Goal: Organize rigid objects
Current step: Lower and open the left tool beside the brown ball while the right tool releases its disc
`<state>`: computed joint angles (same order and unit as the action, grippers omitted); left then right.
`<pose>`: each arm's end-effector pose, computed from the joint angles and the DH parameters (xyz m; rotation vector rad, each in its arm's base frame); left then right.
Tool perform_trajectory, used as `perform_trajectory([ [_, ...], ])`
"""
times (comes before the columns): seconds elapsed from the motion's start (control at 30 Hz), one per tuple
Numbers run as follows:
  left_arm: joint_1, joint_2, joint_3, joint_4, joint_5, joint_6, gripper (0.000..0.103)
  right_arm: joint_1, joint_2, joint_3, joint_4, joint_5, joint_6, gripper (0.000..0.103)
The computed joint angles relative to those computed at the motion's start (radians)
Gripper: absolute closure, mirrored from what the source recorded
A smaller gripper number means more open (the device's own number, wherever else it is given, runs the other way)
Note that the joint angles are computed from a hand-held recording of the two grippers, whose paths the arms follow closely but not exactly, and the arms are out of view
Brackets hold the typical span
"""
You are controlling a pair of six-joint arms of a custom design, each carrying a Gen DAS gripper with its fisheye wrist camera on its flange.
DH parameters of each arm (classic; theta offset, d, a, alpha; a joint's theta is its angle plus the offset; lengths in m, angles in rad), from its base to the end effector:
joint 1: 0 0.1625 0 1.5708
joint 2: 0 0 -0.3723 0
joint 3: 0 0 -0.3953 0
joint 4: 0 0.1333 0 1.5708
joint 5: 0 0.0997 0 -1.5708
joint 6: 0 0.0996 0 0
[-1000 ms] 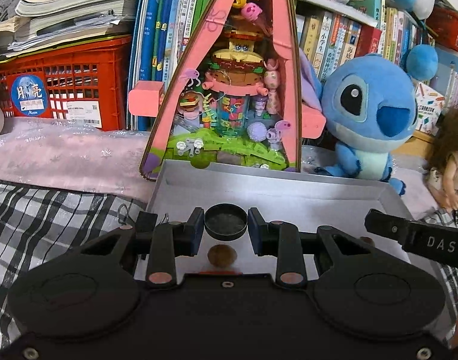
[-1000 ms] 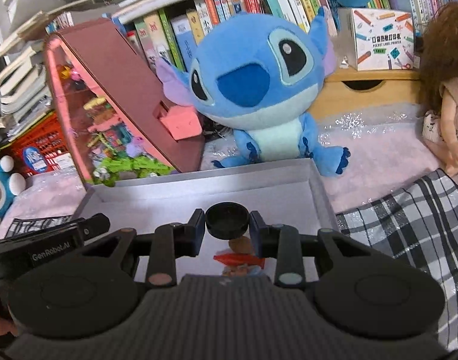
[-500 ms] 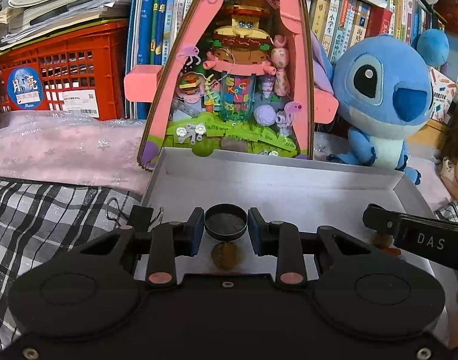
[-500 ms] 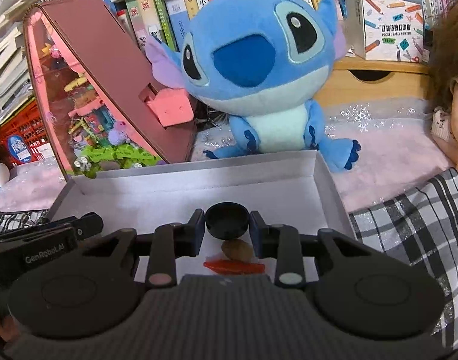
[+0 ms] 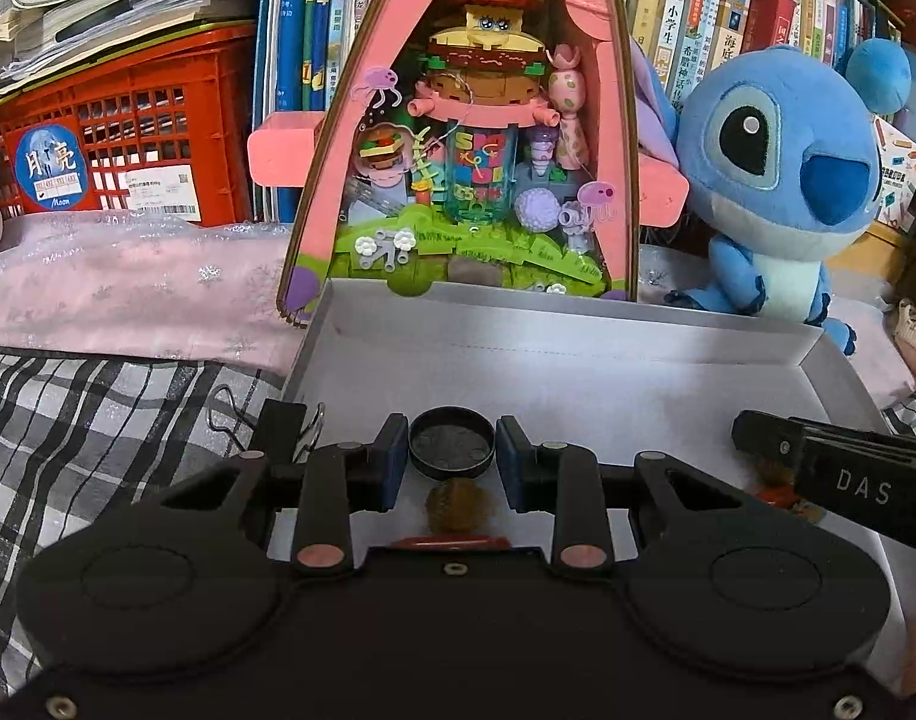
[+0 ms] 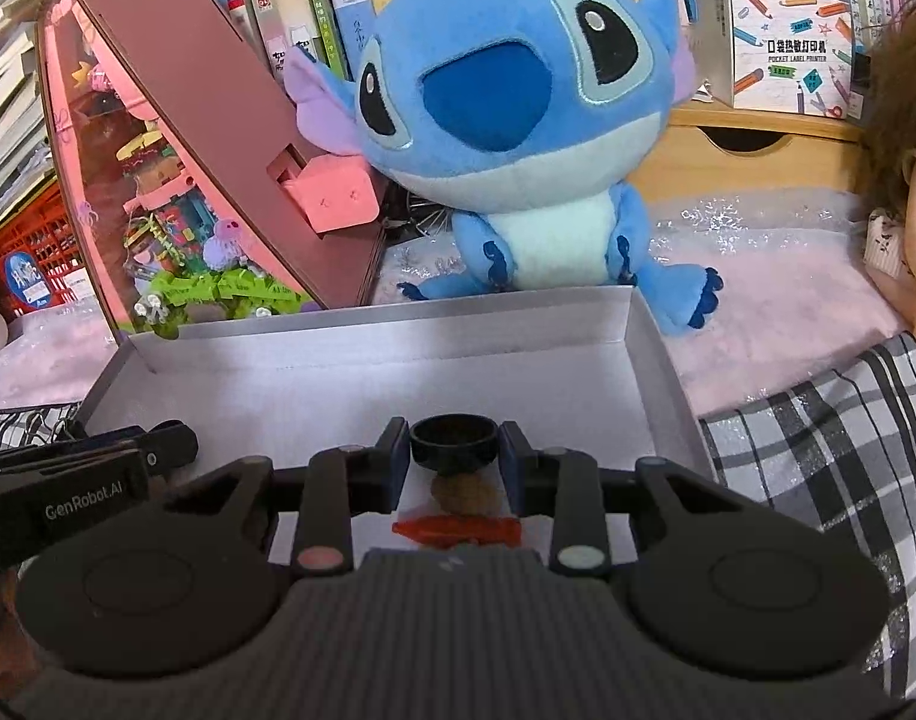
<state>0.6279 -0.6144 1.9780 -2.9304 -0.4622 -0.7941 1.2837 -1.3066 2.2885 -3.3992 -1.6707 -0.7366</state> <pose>-0.2619 -0.4650 -0.0545 0.1671 2.2054 -1.0423 -0.0111 -0.4733 0.2022 0.5006 -2.4413 0.9175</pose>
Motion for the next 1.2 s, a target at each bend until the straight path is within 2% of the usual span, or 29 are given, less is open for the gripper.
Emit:
perform_trajectory([
  [0.17,0.000,-0.003,0.001,0.004,-0.001,0.000,0.073,0.000,0.001,-0.001,0.001,-0.004,0.009,0.063],
  [0.27,0.000,-0.004,0.004,-0.007,-0.007,0.008,0.068,0.000,0.002,-0.002,0.001,-0.005,0.008,0.063],
  [0.37,-0.001,-0.005,0.008,-0.027,-0.021,0.031,0.056,0.000,0.005,-0.001,-0.010,-0.007,0.010,0.059],
  [0.43,-0.004,-0.008,0.007,-0.009,-0.022,0.016,0.044,0.000,0.009,0.001,-0.024,-0.011,0.012,0.045],
  [0.7,-0.012,-0.032,0.026,-0.012,-0.034,-0.011,0.039,-0.001,-0.007,0.028,-0.068,0.009,-0.008,0.030],
  [0.8,-0.023,-0.038,0.032,-0.003,-0.027,-0.023,0.034,-0.006,-0.021,0.038,-0.071,0.020,-0.007,0.028],
  [1.03,-0.047,-0.043,0.047,-0.005,-0.020,-0.023,0.028,-0.020,-0.066,0.063,-0.064,0.053,-0.002,0.020],
  [1.2,-0.068,-0.053,0.067,-0.001,-0.014,-0.033,0.025,-0.031,-0.100,0.082,-0.049,0.078,-0.005,0.018],
])
